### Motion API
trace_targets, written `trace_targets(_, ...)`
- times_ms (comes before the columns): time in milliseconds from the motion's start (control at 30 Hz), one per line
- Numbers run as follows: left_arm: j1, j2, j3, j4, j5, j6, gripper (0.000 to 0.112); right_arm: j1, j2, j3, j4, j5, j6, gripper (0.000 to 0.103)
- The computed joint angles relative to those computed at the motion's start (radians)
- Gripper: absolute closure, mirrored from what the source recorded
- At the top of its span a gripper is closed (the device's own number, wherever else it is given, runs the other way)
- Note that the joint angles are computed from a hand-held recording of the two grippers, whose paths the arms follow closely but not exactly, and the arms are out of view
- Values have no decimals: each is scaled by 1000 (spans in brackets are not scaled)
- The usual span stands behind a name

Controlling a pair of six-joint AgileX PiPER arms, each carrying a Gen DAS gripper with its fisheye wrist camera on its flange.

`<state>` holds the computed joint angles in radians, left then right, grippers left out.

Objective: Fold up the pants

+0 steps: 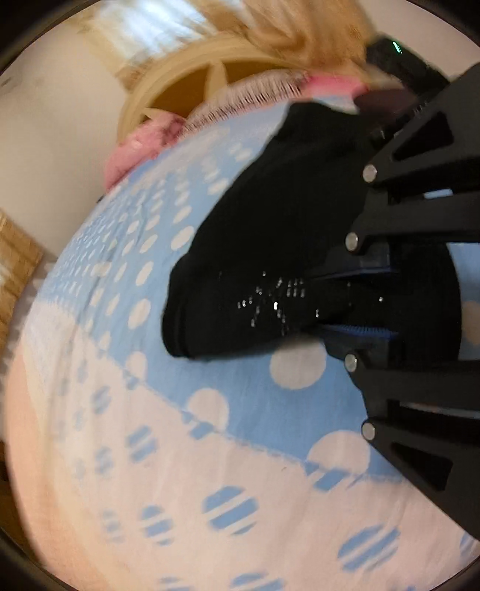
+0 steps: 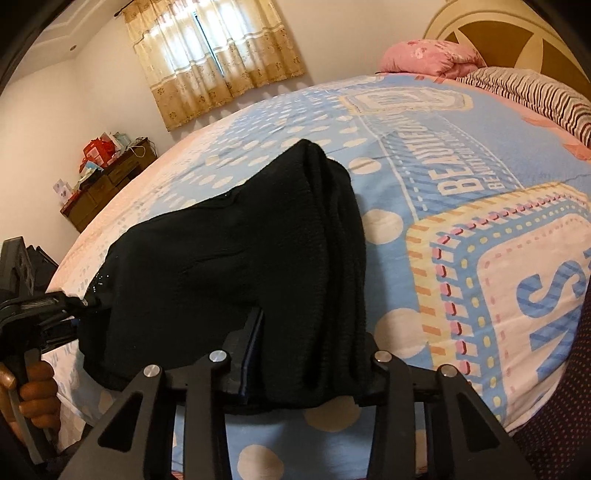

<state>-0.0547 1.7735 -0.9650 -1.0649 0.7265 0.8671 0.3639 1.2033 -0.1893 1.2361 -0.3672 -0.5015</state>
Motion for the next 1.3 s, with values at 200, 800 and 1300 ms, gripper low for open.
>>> trace_targets(200, -45, -81, 59, -7, -103, 39, 93, 219, 19, -38, 298, -211, -228, 70)
trace_targets(800, -129, -201, 77, 205, -391, -2, 93, 525, 128, -217, 474, -528, -381, 72)
trace_targets(1300, 39, -180, -78, 308, -347, -69, 93, 382, 232, -563, 396, -373, -729, 72)
